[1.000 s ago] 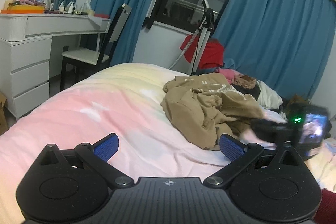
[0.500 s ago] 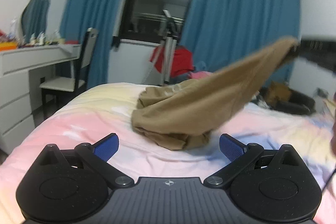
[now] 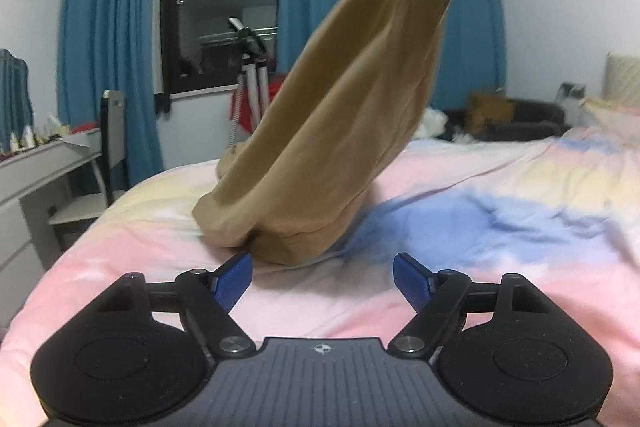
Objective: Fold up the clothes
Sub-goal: 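Grasp the shirt with the left gripper while the right gripper holds it up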
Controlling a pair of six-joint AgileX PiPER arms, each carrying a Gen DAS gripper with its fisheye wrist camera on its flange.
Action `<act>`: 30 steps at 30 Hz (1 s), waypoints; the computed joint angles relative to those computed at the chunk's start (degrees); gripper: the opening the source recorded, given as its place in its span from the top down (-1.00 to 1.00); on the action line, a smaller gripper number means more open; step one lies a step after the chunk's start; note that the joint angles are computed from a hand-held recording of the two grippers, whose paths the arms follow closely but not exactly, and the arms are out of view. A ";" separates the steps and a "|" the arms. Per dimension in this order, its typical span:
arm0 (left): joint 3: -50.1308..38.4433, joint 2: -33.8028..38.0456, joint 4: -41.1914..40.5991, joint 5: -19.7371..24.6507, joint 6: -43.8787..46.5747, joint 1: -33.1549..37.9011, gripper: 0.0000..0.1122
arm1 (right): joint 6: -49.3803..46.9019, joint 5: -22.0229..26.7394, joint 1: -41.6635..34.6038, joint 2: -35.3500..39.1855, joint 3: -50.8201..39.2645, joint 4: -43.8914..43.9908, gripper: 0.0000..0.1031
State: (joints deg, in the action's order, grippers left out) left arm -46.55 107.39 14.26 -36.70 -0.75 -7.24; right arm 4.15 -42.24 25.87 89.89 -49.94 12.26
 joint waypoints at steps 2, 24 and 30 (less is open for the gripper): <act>-3.31 3.80 -3.55 -0.35 4.89 -1.20 -0.42 | 4.45 -5.45 -1.35 -0.49 2.95 -4.89 0.74; -18.70 9.18 23.30 6.54 -34.36 7.74 0.90 | -8.98 6.61 -4.41 10.99 -6.63 12.28 0.74; -12.66 -3.74 52.80 -4.66 -61.56 23.44 0.92 | -7.88 16.95 -6.27 13.16 -10.74 15.31 0.75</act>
State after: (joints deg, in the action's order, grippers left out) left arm -59.21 103.65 67.07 -41.36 -62.31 16.20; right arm -3.73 -25.29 19.59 103.05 -60.69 27.58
